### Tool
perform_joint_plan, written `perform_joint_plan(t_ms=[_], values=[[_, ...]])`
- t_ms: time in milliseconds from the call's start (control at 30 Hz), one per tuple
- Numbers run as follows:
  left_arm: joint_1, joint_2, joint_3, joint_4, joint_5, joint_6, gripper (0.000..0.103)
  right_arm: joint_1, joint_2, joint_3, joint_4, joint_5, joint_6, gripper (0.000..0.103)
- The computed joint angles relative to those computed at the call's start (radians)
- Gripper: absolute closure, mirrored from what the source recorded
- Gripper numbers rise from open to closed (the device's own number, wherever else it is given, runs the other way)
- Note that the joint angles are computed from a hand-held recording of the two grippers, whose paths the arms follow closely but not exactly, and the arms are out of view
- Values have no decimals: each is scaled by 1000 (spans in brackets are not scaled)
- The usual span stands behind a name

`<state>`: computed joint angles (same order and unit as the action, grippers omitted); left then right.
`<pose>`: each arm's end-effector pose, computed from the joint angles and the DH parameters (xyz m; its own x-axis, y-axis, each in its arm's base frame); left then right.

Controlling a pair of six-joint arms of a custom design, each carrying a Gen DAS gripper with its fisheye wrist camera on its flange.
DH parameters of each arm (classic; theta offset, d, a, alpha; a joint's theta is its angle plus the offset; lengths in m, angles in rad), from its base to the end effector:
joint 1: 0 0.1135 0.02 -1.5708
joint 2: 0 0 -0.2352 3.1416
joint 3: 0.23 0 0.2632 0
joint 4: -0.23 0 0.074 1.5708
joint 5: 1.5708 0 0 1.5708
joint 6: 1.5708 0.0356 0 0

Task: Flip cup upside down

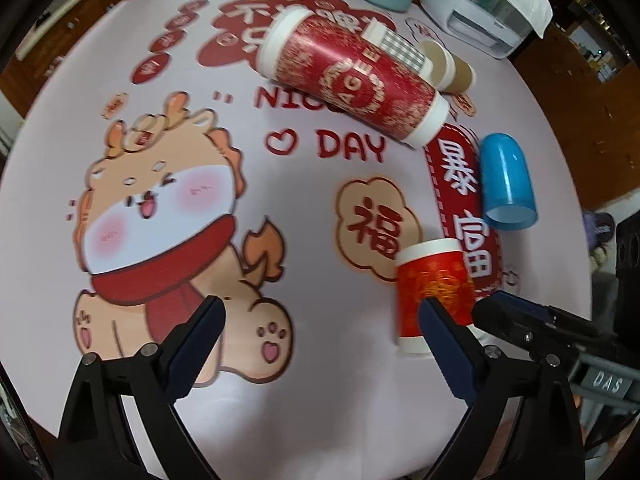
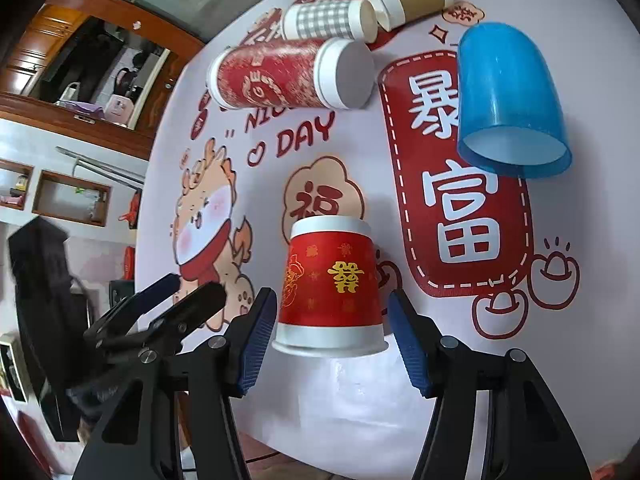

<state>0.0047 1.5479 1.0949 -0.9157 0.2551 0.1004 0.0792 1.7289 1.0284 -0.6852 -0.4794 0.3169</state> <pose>0.2931 -0.0076 0.1842 -0.9701 0.0924 -0.2245 0.1441 0.9634 -0.2258 0.3088 0.0410 0.1227 -0.9793 0.1997 -0.0336 0.1582 0.8583 0.4881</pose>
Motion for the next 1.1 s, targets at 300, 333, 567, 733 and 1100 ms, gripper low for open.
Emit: perform_joint_plan(t_ms=[300,333,567,733,1100], values=[[-14,231,194,-192,173,44,12,-49,-172,-76,-46,54,-99,50],[-14,248,207,-202,188,40,12,-59,-191,-89,-47,63,-109,50],[-60,356,323,-280,240,21,17,-158,-214,-151,-45,44,-165,51],[-116,459,427,-332,218,2,30,-212,-187,-185,-23,26,-200,51],[-199,618,569,-386,153,-44,45,-251,-93,-209,53,5,-205,51]])
